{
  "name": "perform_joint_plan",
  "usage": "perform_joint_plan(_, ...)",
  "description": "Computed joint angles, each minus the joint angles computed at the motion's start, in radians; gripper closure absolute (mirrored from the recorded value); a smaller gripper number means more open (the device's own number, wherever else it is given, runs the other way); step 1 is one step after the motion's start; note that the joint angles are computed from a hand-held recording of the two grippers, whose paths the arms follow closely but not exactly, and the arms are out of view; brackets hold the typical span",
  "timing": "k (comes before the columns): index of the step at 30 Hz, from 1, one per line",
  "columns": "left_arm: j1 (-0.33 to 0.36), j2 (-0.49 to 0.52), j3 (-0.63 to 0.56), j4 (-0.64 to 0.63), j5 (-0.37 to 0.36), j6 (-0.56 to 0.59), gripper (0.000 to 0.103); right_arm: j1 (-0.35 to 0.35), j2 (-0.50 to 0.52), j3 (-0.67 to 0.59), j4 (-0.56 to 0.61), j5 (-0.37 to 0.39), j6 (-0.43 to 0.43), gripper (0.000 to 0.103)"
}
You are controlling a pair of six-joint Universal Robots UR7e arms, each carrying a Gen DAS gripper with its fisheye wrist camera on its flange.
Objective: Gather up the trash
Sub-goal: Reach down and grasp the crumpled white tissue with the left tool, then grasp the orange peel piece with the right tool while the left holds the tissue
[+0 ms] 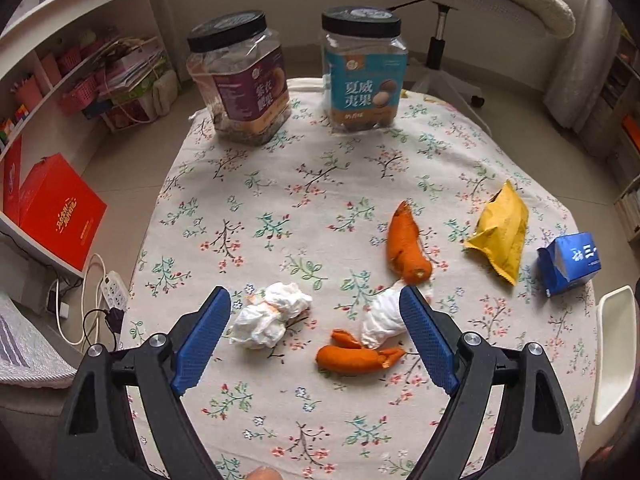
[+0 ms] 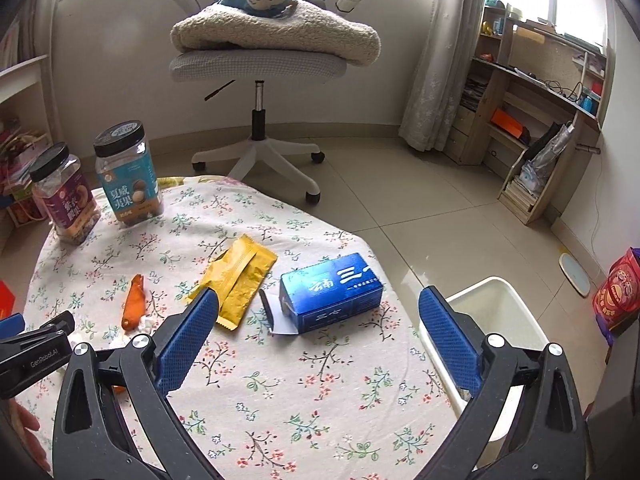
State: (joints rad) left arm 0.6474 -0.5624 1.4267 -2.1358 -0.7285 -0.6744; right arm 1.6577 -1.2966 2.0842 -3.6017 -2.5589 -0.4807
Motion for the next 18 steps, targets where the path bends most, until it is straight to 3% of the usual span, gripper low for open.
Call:
perform_joint_plan(5, 0.088, -0.016, -0.013, 0.078, -0.083, -0.026, 0.020, -0.035, -0.023, -0.003, 0.322, 0.069, 0.265, 0.007)
perform_joint_plan(9, 0.119, -0.009, -0.025, 0.089, -0.128, 0.017, 0.029, -0.072, -0.037, -0.015, 0.528, 0.168, 0.442, 0.007)
perform_joint_plan(14, 0.134, 0.003, -0.020, 0.055, -0.171, 0.087, 0.049, -0.093, -0.015, -0.035, 0.623, 0.239, 0.534, 0.007)
perform_joint_plan(15, 0.135, 0.005, -0.020, 0.046, -0.189, 0.109, 0.060, -0.094, -0.008, -0.042, 0.635, 0.248, 0.540, 0.007)
perform_joint_plan(18, 0.120, 0.001, -0.003, 0.034, -0.162, 0.140, 0.065, -0.093, 0.018, -0.060, 0.662, 0.270, 0.547, 0.007)
